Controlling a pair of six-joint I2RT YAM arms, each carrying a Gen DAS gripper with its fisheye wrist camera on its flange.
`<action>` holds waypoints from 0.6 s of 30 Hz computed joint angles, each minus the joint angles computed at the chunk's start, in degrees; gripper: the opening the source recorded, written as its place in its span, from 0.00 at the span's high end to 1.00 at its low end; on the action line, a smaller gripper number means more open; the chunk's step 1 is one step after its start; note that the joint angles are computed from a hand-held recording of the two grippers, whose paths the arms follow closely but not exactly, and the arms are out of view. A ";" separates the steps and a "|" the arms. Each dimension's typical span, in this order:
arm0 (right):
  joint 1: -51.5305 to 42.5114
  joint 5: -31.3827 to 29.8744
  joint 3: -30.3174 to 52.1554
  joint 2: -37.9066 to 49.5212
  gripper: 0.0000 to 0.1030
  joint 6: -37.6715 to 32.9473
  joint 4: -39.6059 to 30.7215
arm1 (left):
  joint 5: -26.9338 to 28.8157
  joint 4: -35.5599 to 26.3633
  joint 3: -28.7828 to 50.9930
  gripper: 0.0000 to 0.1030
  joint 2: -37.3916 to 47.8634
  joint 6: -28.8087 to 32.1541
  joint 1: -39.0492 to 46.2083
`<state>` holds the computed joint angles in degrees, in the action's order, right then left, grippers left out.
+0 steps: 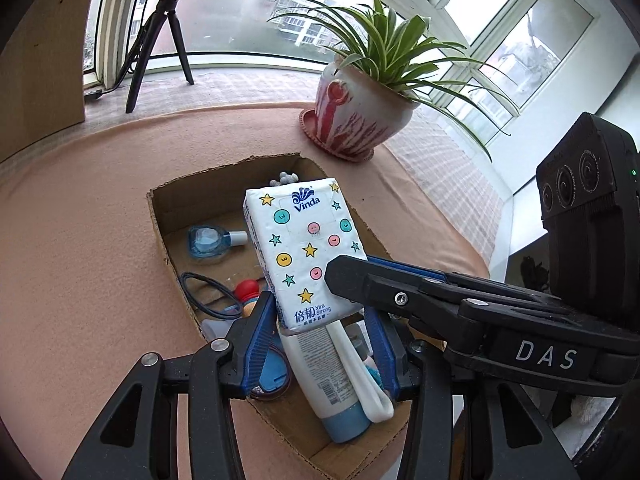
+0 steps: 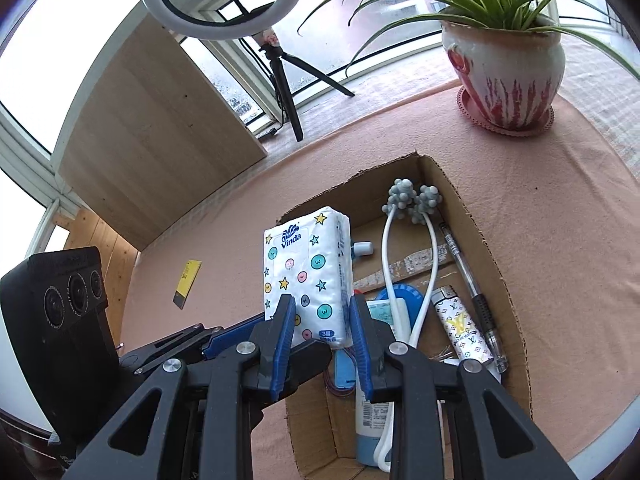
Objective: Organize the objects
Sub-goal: 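Lift the tissue pack with the left gripper and carry it over the box, then open the left gripper to drop the tissue pack into the box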
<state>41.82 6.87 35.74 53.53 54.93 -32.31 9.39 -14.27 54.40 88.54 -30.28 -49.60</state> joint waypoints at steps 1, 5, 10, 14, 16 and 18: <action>-0.65 -0.39 -0.59 -0.65 0.75 -0.28 -0.06 | 0.07 0.12 0.31 0.53 0.52 -0.08 -0.09; -2.35 -1.37 -1.47 -1.43 0.75 -1.22 -0.06 | 0.13 0.30 1.22 0.53 1.73 0.36 -0.05; -2.41 0.71 -1.64 -1.90 0.74 -1.04 -0.59 | -1.65 -1.60 2.26 0.50 3.13 0.49 -0.01; -1.97 2.61 -1.89 -2.42 0.54 0.74 -1.38 | -2.21 -1.81 0.80 0.50 1.41 0.62 0.40; -1.85 2.59 -2.00 -2.60 0.54 1.18 -1.28 | -2.14 -1.78 -0.30 0.50 0.09 0.36 0.94; -1.61 2.40 -1.98 -2.37 0.54 1.57 -1.05 | -2.20 -1.94 -1.65 0.50 -1.55 0.10 1.65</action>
